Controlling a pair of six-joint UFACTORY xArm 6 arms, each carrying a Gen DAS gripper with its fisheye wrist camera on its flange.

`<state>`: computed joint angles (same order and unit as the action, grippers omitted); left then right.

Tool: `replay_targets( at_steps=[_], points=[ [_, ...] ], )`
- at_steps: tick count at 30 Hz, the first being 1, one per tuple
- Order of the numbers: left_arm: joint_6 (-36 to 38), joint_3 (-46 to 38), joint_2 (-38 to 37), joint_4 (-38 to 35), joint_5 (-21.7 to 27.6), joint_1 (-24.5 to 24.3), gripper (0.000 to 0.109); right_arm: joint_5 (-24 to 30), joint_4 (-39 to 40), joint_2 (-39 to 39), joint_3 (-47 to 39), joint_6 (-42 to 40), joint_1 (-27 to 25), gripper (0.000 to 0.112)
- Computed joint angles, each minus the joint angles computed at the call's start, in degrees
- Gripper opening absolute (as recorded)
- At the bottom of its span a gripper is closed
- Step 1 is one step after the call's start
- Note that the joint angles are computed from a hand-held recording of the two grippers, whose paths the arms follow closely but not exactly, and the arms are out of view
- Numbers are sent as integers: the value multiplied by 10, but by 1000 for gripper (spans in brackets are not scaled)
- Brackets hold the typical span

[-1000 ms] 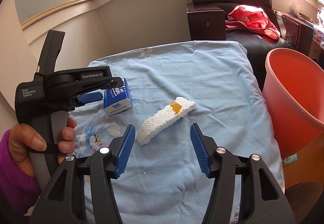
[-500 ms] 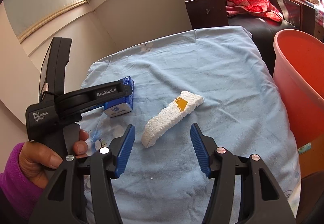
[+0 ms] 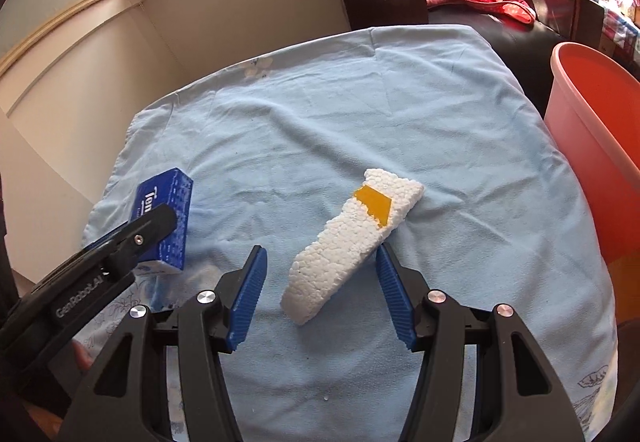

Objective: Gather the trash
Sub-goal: 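Grasp the blue Tempo tissue pack with the left tool while the right tool grasps the white foam strip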

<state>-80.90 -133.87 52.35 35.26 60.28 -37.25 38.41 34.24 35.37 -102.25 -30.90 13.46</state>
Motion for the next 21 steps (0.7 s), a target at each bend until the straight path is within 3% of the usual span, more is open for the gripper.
replay_targets(
  at_steps=[7, 9, 14, 21],
  points=[
    [-34, 92, -56, 19, -41, -1, 53, -16, -33, -10, 17, -11, 3, 54],
    [-37, 99, -61, 22, -46, -1, 53, -14, -33, -12, 19, -18, -1, 44],
    [-34, 99, -61, 26, -48, -5, 53, -4, -12, -19, 27, -43, -14, 32],
    [-25, 81, -52, 33, -45, -14, 53, -11, 32, -46, 61, -101, -34, 31]
  ],
)
